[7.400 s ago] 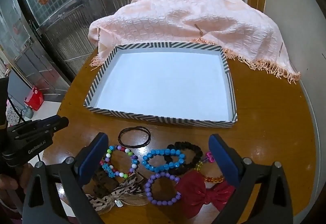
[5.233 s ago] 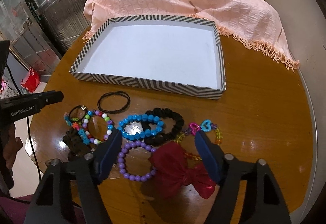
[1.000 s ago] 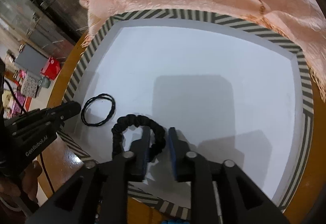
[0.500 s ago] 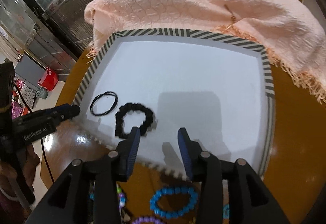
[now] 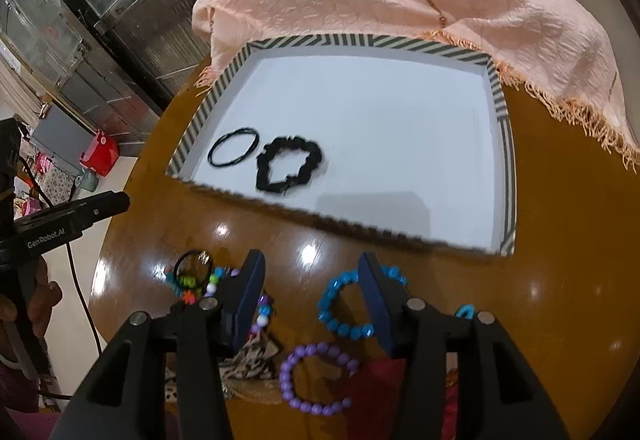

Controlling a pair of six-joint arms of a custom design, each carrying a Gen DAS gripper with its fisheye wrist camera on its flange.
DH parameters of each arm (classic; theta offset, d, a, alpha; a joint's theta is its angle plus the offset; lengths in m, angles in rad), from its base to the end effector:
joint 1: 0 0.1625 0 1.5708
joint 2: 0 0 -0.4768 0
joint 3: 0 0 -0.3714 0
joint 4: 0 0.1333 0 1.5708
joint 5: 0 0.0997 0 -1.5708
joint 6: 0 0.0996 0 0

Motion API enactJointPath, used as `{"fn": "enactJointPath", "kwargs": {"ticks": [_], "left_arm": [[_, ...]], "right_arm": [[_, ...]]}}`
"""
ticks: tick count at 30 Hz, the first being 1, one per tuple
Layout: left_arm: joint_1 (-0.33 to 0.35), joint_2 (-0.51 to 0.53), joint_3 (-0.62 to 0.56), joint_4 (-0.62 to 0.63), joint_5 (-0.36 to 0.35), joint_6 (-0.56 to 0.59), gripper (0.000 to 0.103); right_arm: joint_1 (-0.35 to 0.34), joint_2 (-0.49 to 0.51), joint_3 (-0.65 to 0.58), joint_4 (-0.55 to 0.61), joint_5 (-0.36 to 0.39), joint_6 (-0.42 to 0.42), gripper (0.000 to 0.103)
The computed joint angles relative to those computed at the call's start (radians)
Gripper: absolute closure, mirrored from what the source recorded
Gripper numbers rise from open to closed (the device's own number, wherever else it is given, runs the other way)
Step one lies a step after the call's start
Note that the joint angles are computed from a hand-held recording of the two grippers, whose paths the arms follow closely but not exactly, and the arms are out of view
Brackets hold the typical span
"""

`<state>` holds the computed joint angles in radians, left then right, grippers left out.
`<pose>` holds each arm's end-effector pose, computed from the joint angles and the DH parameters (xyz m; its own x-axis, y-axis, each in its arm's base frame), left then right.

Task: Organize jewelry
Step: 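Move both tools back over the remaining jewelry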

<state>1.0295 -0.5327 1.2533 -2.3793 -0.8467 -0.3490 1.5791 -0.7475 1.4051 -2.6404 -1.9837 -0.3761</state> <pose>-0.2392 -0.7846 0.0940 -0.8070 0.0239 -0.5901 0.2525 0.9172 -0.3082 0.0997 -0.7707 0.2160 -0.8504 -0.1942 0.4891 -0.3440 0.9085 -0.2374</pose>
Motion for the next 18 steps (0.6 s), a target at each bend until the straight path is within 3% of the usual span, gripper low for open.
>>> {"fn": "enactJointPath", "kwargs": {"ticks": [14, 18], "left_arm": [[-0.037, -0.047, 0.128, -0.097, 0.005, 0.067, 0.068], [-0.046, -0.054, 0.15, -0.115, 0.011, 0.083, 0.068]], "right_arm": [[0.025, -0.055, 0.156, -0.106, -0.022, 0.003, 0.051], [0.028, -0.067, 0.185, -0.135, -0.025, 0.002, 0.046]]}}
